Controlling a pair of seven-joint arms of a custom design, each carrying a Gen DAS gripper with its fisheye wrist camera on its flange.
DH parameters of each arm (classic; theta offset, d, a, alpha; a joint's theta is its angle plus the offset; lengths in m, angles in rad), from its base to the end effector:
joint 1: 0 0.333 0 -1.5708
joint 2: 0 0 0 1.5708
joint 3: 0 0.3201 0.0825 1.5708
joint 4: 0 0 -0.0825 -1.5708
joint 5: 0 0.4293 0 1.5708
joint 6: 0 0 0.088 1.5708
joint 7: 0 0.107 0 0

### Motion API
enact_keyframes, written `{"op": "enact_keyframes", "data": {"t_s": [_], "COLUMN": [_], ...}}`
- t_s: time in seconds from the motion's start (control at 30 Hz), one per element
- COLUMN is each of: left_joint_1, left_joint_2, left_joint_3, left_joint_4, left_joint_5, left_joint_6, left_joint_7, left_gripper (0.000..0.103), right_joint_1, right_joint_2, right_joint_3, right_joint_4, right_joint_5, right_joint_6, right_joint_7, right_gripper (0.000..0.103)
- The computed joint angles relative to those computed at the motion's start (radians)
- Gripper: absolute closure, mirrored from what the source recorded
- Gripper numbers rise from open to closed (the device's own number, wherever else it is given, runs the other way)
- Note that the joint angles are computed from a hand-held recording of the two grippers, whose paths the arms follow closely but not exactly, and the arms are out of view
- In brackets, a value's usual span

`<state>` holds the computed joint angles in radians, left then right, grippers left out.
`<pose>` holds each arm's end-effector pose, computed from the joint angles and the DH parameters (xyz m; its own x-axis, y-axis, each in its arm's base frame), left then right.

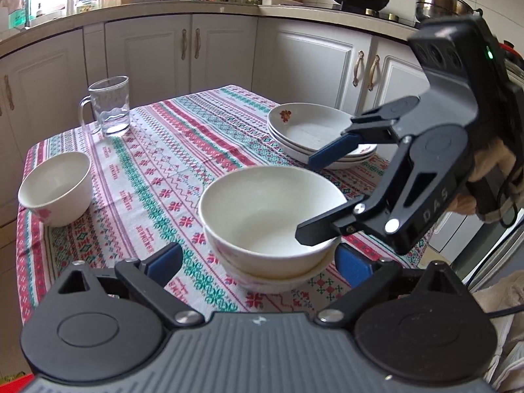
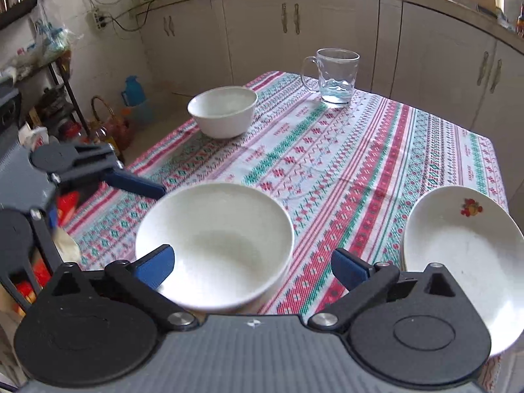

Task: Organize plates and bowls
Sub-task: 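Lower the held bowl into the bowl beside the plates and open the right tool, then pull the right tool back from the stacked bowls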

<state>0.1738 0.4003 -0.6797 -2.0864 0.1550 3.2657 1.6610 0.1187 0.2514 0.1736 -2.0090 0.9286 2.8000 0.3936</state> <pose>0.5893 -0.3099 0.3486 -0.5949 -0.8006 0.0719 -0.5386 0.3306 -0.7750 0.6455 0.1503 0.3526 0.6213 -0.7804 -0.0701 -0.6096 -0.4252 -0.6691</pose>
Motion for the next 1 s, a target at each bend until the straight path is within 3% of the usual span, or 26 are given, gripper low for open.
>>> {"op": "enact_keyframes", "data": {"t_s": [0.1, 0.2, 0.3, 0.4, 0.47, 0.57, 0.77, 0.83, 0.93, 1.0], "left_joint_1": [-0.031, -0.1, -0.269, -0.452, -0.592, -0.724, -0.717, -0.706, -0.684, -0.675], "left_joint_2": [-0.03, -0.067, -0.108, -0.136, -0.144, -0.136, -0.107, -0.093, -0.065, -0.041], "left_joint_3": [0.037, 0.119, 0.301, 0.492, 0.627, 0.743, 0.741, 0.735, 0.72, 0.716], "left_joint_4": [-0.026, -0.054, -0.078, -0.102, -0.116, -0.115, -0.096, -0.079, -0.046, -0.016], "left_joint_5": [-0.006, -0.008, -0.045, -0.126, -0.24, -0.437, -0.602, -0.642, -0.689, -0.727], "left_joint_6": [0.02, 0.05, 0.084, 0.122, 0.16, 0.197, 0.264, 0.27, 0.286, 0.29], "left_joint_7": [-0.017, -0.049, -0.073, -0.05, 0.017, 0.143, 0.229, 0.258, 0.298, 0.331], "left_gripper": [0.004, 0.004, 0.004, 0.004, 0.004, 0.004, 0.002, 0.002, 0.002, 0.002], "right_joint_1": [0.006, 0.009, -0.004, -0.006, 0.003, 0.034, 0.051, 0.066, 0.119, 0.121], "right_joint_2": [-0.008, -0.016, -0.036, -0.056, -0.061, -0.051, -0.008, 0.009, 0.046, 0.082], "right_joint_3": [0.007, 0.013, 0.03, 0.023, 0.002, -0.025, -0.033, -0.032, -0.054, -0.049], "right_joint_4": [-0.026, -0.039, -0.044, -0.033, -0.018, 0.01, 0.103, 0.129, 0.168, 0.22], "right_joint_5": [0.014, 0.016, 0.075, 0.151, 0.161, 0.107, -0.006, -0.07, -0.275, -0.346], "right_joint_6": [0.044, 0.067, 0.068, 0.016, -0.033, -0.044, -0.111, -0.086, 0.0, -0.008], "right_joint_7": [-0.017, -0.024, -0.093, -0.149, -0.128, -0.029, 0.131, 0.16, 0.288, 0.33], "right_gripper": [0.0, 0.0, 0.0, 0.0, 0.0, 0.0, 0.0, 0.0, 0.0, 0.0]}}
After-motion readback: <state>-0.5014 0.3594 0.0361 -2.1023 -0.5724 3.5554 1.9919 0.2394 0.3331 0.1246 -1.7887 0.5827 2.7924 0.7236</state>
